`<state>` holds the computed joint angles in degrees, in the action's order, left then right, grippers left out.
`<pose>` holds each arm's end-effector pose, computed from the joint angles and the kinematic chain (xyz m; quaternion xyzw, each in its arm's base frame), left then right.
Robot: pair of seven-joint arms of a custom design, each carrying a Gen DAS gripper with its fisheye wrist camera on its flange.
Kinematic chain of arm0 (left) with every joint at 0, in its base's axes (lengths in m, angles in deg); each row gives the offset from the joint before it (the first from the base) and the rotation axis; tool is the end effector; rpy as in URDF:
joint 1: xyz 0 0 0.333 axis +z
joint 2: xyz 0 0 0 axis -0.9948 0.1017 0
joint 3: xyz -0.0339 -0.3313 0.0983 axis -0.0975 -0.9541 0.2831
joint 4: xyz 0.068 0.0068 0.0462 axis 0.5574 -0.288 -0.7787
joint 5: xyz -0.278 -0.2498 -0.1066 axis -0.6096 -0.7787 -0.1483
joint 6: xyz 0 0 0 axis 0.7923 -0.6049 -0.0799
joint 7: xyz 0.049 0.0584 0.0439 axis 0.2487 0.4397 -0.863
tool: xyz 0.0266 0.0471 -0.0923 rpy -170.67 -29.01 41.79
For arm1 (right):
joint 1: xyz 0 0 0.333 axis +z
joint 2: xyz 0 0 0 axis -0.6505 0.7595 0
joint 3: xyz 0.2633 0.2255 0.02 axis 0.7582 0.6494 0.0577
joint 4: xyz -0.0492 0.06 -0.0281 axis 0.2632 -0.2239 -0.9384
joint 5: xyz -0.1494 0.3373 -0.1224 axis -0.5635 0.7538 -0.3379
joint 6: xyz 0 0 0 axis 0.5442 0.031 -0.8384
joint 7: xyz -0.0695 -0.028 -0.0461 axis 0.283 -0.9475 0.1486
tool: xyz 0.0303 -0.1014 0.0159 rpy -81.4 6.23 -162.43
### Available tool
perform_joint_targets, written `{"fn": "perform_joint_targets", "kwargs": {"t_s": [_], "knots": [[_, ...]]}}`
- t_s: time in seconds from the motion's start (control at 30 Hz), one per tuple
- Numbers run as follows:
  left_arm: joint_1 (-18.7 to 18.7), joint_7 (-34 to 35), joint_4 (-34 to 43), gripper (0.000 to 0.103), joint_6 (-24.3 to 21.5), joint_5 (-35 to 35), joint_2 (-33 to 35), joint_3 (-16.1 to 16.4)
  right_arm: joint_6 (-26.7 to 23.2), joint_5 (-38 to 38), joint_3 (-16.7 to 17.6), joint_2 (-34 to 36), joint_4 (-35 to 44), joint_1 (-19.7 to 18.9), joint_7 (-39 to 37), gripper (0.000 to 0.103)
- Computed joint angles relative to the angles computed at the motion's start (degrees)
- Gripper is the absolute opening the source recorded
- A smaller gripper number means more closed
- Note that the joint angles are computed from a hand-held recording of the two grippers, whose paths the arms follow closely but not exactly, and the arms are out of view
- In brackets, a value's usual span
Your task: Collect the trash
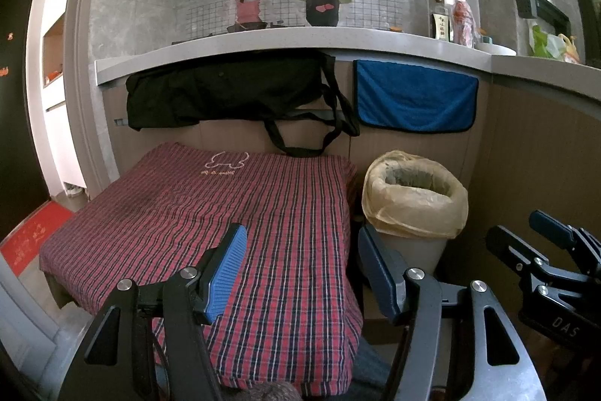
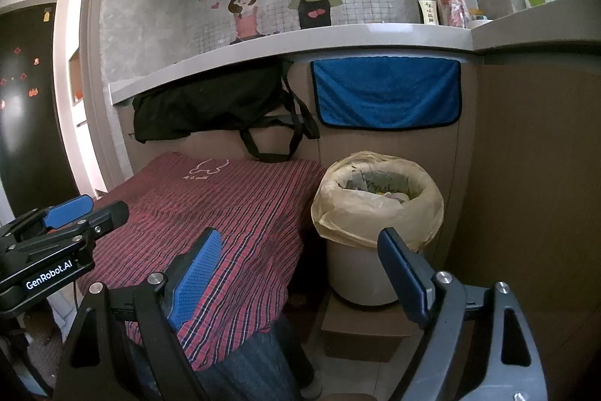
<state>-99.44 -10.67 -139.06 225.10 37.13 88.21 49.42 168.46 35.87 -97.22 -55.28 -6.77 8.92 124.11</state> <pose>0.6208 -0.2617 0.5264 -0.6183 0.5658 -0.3683 0.4023 0.6524 0.3342 0.5025 -0.6402 0.5177 -0.3118 0.4742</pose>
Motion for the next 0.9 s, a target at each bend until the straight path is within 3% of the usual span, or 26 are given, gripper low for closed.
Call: {"fn": "perform_joint_targets", "kwargs": {"t_s": [0.9], "knots": [[-1.18,1.54,1.42,0.062,-0.37,-2.11,1.12,0.19,-0.13,-0.37,0.54,-0.02,0.18,-0.73,-0.01,0.083]]}}
